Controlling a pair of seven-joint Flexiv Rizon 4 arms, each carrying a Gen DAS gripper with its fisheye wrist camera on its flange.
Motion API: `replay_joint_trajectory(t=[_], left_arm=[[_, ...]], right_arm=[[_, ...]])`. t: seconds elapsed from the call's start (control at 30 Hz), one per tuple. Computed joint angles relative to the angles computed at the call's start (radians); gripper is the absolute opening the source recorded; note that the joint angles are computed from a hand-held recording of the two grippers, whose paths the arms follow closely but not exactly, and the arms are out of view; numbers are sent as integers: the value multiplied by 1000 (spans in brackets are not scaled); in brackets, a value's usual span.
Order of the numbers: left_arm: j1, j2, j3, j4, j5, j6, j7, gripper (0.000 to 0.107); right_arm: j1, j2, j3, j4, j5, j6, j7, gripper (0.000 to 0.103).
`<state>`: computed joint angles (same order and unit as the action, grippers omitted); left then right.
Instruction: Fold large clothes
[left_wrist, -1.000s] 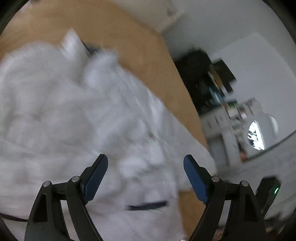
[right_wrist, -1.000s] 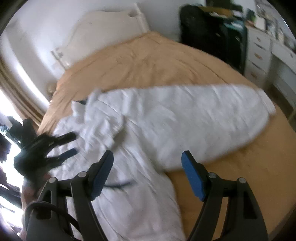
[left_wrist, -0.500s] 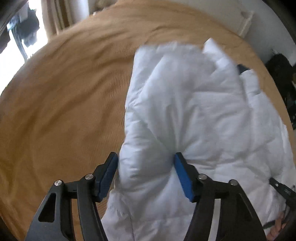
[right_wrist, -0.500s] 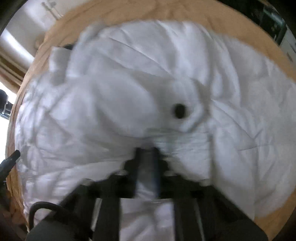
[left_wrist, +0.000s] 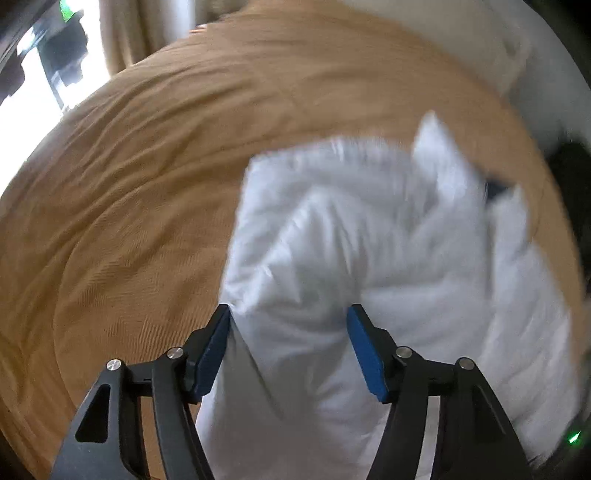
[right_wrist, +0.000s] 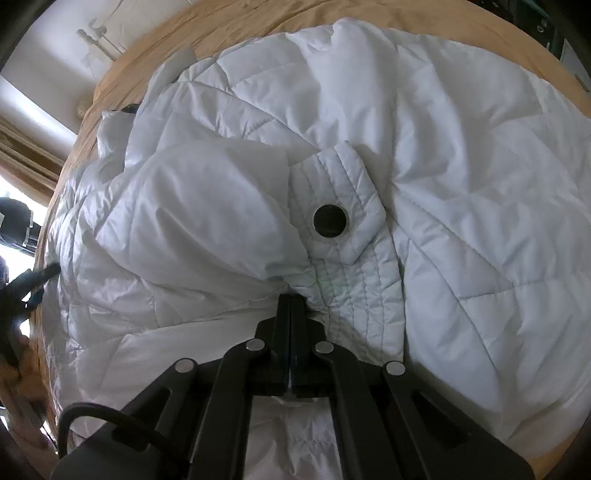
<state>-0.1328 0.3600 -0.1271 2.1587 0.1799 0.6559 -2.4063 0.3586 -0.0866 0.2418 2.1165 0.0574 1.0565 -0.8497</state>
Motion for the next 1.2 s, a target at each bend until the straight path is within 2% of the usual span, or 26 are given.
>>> replay_joint_trajectory(t=[0.07,0.13,0.27,0.33,0.37,0.4,0.43,0.53,0.6,0.63,0.67,0.73,0.8,0.87,0.93,0.97,1.03,1.1,1.2], left_arm=[[31,-5,-43,-41,97,-18,-13,70],[31,-65,-66,-88,155,-61,50,74],[37,-176,-153,-180,404,-350,8,80],[28,-167,-119,-168,422,-379,-32,80],[25,-141,-87,-158,407,-393,-42,72],[20,-127,-69,-166,404,-423,-48,51],[13,-103,-44,-164,392,-423,-34,46],[-18,41,13,-108,318,-321,4,48],[-52,113,-6,-80,267,-289,46,64],[-73,139,-25,-65,242,-276,65,66],[-104,153,-42,-38,201,-239,76,70],[-147,171,-82,17,130,-197,75,72],[-151,146,-136,30,98,-212,61,73],[-140,113,-172,59,106,-262,1,73],[-151,144,-117,153,81,-204,-42,80],[-150,179,-101,191,78,-195,-73,87],[-144,219,-99,197,64,-239,-102,86],[-137,251,-105,169,39,-272,-134,67],[-120,228,-200,63,100,-253,-132,69]], right_arm=[[3,3,-1,8,-18,0,8,0],[7,-2,-4,15,-42,13,29,0],[9,2,-1,43,-60,55,46,0],[8,-21,0,31,-47,69,36,0],[-1,-15,4,34,-21,68,14,0],[-3,-14,6,32,-8,64,4,0],[-4,-15,6,31,-1,64,-2,0],[-3,-11,3,48,-5,92,7,0],[-8,-7,3,59,-1,106,-4,0],[-9,-5,4,62,5,110,-9,0],[-10,-3,5,61,13,108,-15,0],[-13,2,9,64,37,111,-32,0],[-12,1,10,62,46,113,-39,0],[-17,11,10,70,62,110,-61,0],[-23,15,9,67,87,102,-90,0],[-26,15,8,61,103,95,-103,0],[-32,21,9,58,139,84,-136,0],[-30,22,6,50,141,72,-144,0],[-30,28,2,52,141,63,-145,0]])
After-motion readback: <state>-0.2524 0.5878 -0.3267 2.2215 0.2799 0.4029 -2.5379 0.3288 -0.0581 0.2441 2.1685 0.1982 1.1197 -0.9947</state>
